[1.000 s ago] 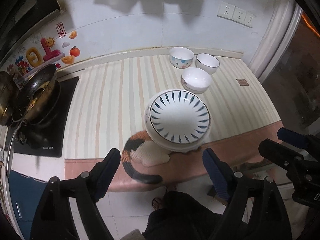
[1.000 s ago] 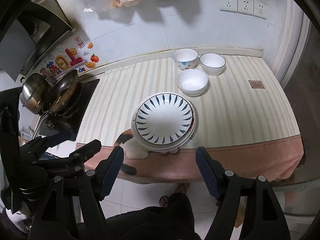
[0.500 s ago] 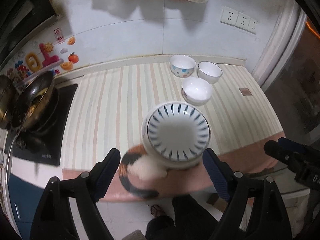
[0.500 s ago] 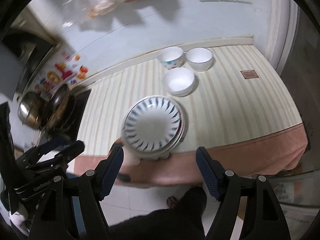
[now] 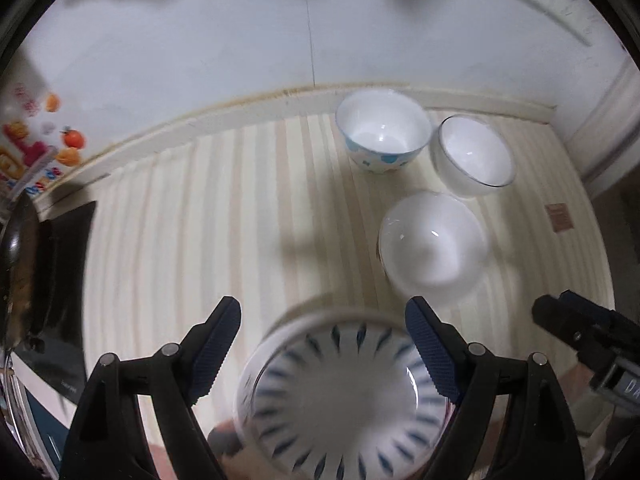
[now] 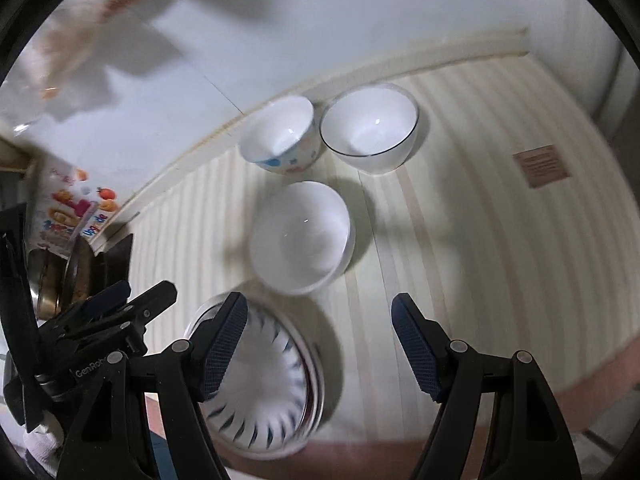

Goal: Organize plates and bowls
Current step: 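Move both tools toward the white bowls, then grasp a plain white bowl rim with both tools and lift it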

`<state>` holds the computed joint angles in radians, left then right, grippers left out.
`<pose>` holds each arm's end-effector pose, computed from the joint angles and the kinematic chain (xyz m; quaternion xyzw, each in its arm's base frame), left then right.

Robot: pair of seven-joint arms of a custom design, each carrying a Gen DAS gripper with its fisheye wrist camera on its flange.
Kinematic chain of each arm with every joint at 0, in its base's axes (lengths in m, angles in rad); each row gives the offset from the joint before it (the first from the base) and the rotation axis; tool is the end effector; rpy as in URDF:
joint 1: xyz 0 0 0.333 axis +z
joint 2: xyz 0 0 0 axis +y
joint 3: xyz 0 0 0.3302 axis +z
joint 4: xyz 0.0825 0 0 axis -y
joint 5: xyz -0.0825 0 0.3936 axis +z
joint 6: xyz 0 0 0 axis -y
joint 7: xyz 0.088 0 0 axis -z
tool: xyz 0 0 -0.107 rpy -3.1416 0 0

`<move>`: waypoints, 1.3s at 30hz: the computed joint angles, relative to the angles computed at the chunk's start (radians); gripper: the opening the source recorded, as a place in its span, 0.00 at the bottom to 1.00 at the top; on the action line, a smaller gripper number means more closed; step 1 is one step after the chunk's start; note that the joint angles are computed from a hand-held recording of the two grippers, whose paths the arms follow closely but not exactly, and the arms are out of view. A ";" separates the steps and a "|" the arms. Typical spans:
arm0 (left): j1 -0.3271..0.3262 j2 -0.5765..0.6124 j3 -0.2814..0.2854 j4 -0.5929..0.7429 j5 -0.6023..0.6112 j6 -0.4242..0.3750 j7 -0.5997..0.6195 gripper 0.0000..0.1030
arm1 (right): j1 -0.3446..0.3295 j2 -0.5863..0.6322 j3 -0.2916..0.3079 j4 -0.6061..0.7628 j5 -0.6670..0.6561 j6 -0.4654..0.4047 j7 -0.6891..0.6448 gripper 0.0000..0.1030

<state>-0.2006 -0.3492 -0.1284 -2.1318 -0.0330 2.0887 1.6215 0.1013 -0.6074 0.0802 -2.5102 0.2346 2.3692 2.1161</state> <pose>0.4547 -0.1651 0.5923 -0.5598 0.8147 -0.1166 0.0965 0.3977 0.0797 0.5443 -0.4963 0.8336 -0.0261 0.2412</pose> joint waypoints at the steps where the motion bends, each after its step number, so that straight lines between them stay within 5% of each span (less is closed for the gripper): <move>1: 0.000 0.032 -0.003 0.017 -0.001 -0.005 -0.005 0.82 | 0.008 0.047 -0.024 0.012 0.016 0.012 -0.030 0.75; 5: 0.000 0.155 -0.016 0.091 -0.031 -0.038 -0.008 0.79 | 0.033 0.218 -0.094 0.068 0.104 0.031 -0.152 0.75; 8: 0.001 0.212 -0.034 0.126 -0.034 -0.055 -0.016 0.64 | 0.041 0.308 -0.120 0.098 0.189 0.032 -0.234 0.75; 10: 0.000 0.254 -0.047 0.157 -0.020 -0.067 -0.016 0.43 | 0.041 0.350 -0.127 0.115 0.236 0.024 -0.288 0.72; 13: -0.002 0.296 -0.060 0.183 -0.014 -0.092 -0.008 0.25 | 0.038 0.387 -0.132 0.123 0.303 0.024 -0.358 0.50; 17: 0.000 0.310 -0.066 0.180 -0.043 -0.095 0.011 0.14 | 0.021 0.412 -0.116 0.129 0.299 0.035 -0.383 0.23; 29: -0.044 0.189 -0.080 0.112 -0.075 -0.081 0.038 0.13 | -0.004 0.345 -0.104 0.073 0.251 0.020 -0.356 0.18; 39: -0.095 0.101 -0.064 0.078 -0.156 -0.121 0.089 0.13 | -0.036 0.112 -0.100 -0.064 0.195 -0.055 -0.289 0.18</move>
<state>-0.2953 -0.2486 -0.1926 -2.0541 -0.1888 1.9672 1.7105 0.0657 -0.4953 -0.0203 -2.5738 0.4301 2.3138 1.8270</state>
